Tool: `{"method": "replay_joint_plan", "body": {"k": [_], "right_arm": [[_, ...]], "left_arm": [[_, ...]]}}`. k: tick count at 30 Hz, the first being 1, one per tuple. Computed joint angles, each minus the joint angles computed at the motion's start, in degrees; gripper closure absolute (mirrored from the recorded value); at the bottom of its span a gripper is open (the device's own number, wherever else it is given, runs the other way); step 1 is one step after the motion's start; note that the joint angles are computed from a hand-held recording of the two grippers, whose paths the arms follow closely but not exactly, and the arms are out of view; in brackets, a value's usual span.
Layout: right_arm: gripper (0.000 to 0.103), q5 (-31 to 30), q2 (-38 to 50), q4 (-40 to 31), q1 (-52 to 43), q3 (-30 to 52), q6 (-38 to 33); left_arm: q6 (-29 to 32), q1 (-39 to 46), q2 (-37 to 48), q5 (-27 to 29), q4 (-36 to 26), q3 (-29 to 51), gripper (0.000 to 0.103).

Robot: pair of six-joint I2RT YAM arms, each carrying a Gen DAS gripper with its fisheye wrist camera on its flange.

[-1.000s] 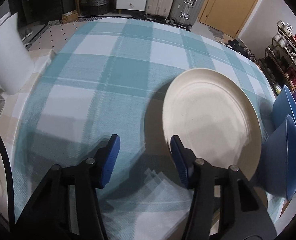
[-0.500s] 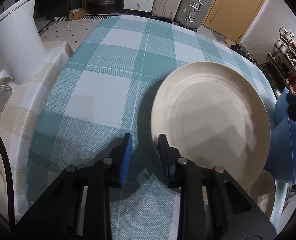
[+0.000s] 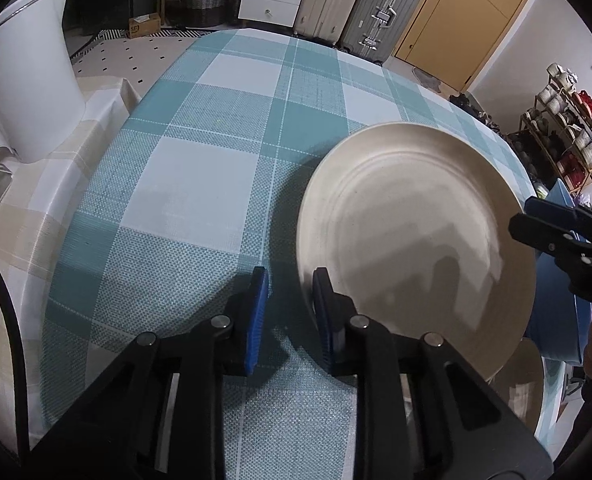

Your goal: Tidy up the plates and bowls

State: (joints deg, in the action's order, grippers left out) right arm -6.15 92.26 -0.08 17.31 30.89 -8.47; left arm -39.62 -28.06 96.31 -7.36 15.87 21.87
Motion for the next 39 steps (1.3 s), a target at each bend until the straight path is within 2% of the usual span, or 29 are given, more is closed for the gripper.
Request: {"method": "replay_joint_plan", "body": {"k": [3, 5, 7, 10, 17, 28, 39], "right_arm": [[0.055, 1.21, 1.73, 0.05, 0.32, 0.74, -0.06], [0.056, 1.37, 2.95, -0.08, 0.09, 1.29, 0.06], [0.063, 1.15, 3.38, 0.42, -0.2, 1.11, -0.16], [0.07, 0.29, 3.82, 0.15, -0.55, 1.23, -0.38], [0.072, 0.86, 2.71, 1.29, -0.05, 0.19, -0.38], [0.072, 0.16, 2.07, 2.06, 0.29, -1.02, -0.22], [0.072, -2.12, -3.22, 2.49, -0.49, -4.25, 0.25]], "left_arm": [[-0.07, 0.09, 0.05, 0.15, 0.38, -0.13, 0.083], [0.07, 0.17, 0.06, 0.2, 0.5, -0.19, 0.083], [0.04, 0.24, 0.05, 0.31, 0.68, -0.31, 0.083], [0.1, 0.15, 0.01, 0.22, 0.52, -0.28, 0.085], [0.07, -1.15, 0.64, -0.3, -0.69, 1.03, 0.096], [-1.91, -2.57, -0.36, -2.01, -3.71, 1.58, 0.096], [-4.67, -6.17, -9.21, -6.4, -11.55, 0.82, 0.096]]}}
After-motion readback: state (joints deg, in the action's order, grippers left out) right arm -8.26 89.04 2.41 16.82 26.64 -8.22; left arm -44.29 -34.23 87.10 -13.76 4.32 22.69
